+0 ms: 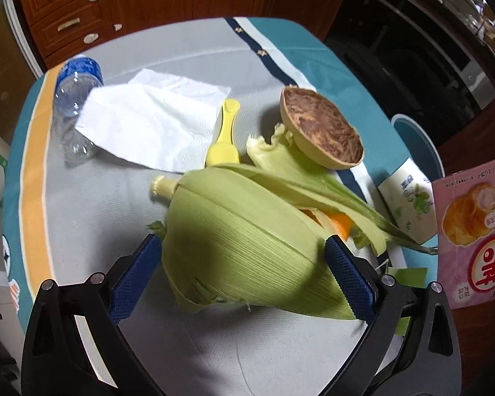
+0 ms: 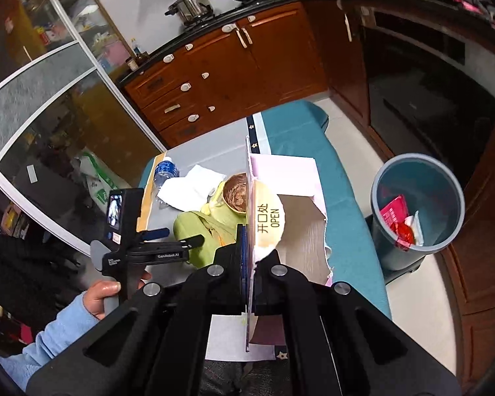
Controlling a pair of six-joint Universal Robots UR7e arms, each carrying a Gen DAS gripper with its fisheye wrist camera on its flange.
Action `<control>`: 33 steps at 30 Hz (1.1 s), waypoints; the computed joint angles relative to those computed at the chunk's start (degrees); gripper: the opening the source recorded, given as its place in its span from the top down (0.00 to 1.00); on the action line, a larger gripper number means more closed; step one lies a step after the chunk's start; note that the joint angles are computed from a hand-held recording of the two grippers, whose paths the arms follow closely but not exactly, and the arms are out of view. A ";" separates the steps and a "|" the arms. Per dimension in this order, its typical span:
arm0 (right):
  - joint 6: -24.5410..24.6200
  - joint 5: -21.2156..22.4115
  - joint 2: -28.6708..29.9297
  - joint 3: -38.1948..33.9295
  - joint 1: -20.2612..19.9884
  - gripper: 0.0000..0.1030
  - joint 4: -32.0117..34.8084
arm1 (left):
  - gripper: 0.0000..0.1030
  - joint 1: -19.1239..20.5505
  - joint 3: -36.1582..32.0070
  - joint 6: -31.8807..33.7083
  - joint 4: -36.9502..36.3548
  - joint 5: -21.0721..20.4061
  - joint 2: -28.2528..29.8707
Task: Collect trash
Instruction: 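Grasp the green corn husks with the left tool while the right tool holds the pink box, then carry the corn husks and pink box over the teal bin with both tools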
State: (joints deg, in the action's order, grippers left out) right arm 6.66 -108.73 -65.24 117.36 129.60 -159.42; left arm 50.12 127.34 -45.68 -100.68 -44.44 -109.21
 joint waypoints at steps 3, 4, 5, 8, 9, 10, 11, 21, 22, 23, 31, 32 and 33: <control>0.23 1.29 0.56 -0.02 -0.97 0.99 -0.17 | 0.03 1.29 1.46 1.86 -2.24 -1.10 -1.68; 0.10 1.85 0.76 0.00 -1.34 0.99 -0.30 | 0.04 1.32 1.94 2.18 -2.60 -1.34 -2.44; 0.12 2.16 0.99 -0.07 -1.39 0.99 -0.35 | 0.13 1.07 2.37 2.45 -2.62 -1.46 -3.09; 0.07 3.26 1.53 -0.01 -1.99 0.99 -0.74 | 0.38 -1.44 2.91 1.91 0.69 0.03 -4.27; 0.10 3.62 1.73 0.01 -2.17 0.99 -0.90 | 0.49 -2.29 2.88 1.45 1.89 0.35 -4.66; 0.07 3.85 1.88 0.08 -2.34 0.99 -1.12 | 0.54 -3.54 2.84 0.34 3.68 0.72 -5.35; 0.02 4.04 1.96 0.11 -2.50 0.99 -1.27 | 0.65 -4.53 2.66 -0.64 5.32 1.00 -5.83; 0.23 4.67 0.50 1.37 -2.64 0.99 -2.97 | 0.86 -19.86 -3.94 -18.96 34.28 6.83 -9.94; 0.17 4.64 0.29 1.45 -2.61 0.99 -3.26 | 0.86 -21.09 -4.50 -19.96 35.75 6.87 -10.14; 0.24 4.52 0.12 1.52 -2.52 0.99 -3.64 | 0.86 -22.57 -5.24 -20.93 37.11 7.13 -10.13; 0.39 3.27 -2.01 1.50 -2.06 0.99 -7.74 | 0.86 -26.03 -9.04 -12.89 27.13 8.46 -3.45; 0.15 2.60 -2.60 1.52 -2.05 0.99 -8.56 | 0.86 -26.03 -9.37 -10.24 24.07 8.40 -1.89; -0.01 1.87 -3.16 1.59 -2.05 0.99 -9.24 | 0.86 -25.92 -9.75 -7.34 20.84 8.20 -0.20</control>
State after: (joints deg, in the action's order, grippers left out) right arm 6.64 -106.86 -68.40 118.95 127.55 -168.67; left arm 24.20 117.59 -53.02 -79.84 -36.24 -109.41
